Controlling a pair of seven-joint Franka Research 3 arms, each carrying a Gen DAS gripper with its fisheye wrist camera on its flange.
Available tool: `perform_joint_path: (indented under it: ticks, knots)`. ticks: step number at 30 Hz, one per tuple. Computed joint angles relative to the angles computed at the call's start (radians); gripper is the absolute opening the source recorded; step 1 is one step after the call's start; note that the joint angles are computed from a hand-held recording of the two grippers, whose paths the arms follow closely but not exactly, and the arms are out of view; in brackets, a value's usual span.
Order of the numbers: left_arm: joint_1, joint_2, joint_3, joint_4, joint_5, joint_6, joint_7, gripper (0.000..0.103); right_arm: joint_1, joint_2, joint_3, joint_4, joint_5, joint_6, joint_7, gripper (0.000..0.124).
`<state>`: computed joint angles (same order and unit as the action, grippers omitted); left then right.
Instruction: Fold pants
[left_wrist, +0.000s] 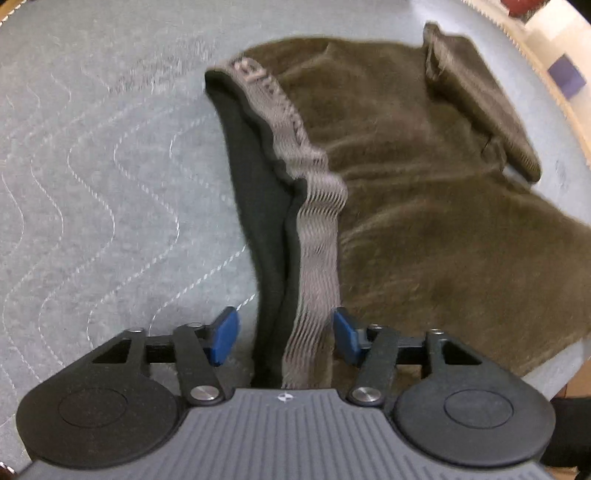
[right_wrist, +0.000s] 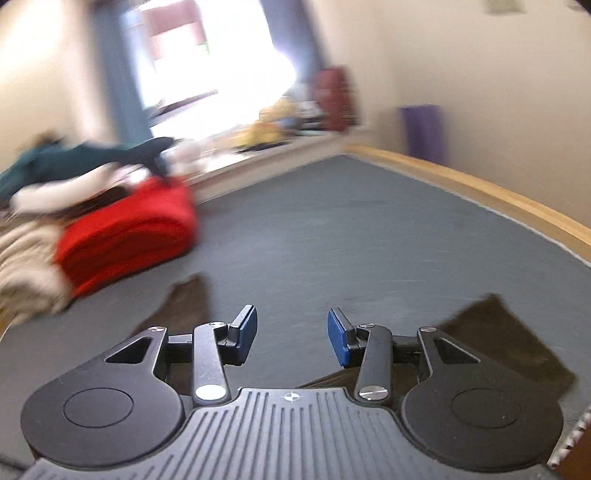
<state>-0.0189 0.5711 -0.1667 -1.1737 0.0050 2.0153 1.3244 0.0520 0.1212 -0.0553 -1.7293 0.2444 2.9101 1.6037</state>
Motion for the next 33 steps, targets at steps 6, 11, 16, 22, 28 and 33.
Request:
perform_joint_path:
  ticks: [6, 11, 16, 22, 28, 33]
  knots:
    - [0.016, -0.026, -0.019, -0.053, -0.032, 0.034, 0.064, 0.024, 0.096, 0.075, -0.042, 0.115, -0.274, -0.057, 0.239, 0.047]
    - [0.042, -0.096, -0.032, -0.129, -0.096, 0.122, 0.094, 0.007, 0.111, 0.136, -0.032, 0.189, -0.257, -0.121, 0.344, 0.047]
    - [-0.001, -0.086, 0.002, -0.116, 0.008, 0.024, 0.114, 0.007, 0.140, 0.163, -0.049, 0.217, -0.302, -0.150, 0.424, 0.047]
    - [-0.038, -0.189, 0.014, -0.248, 0.132, 0.236, 0.123, 0.011, 0.140, 0.184, -0.048, 0.246, -0.317, -0.189, 0.432, 0.047]
    - [-0.005, -0.174, -0.040, -0.235, -0.009, 0.164, 0.302, 0.014, 0.149, 0.177, -0.057, 0.238, -0.373, -0.193, 0.396, 0.047]
    - [-0.057, -0.136, -0.006, -0.190, 0.105, 0.041, 0.309, 0.015, 0.176, 0.159, -0.105, 0.212, -0.498, -0.167, 0.470, 0.047]
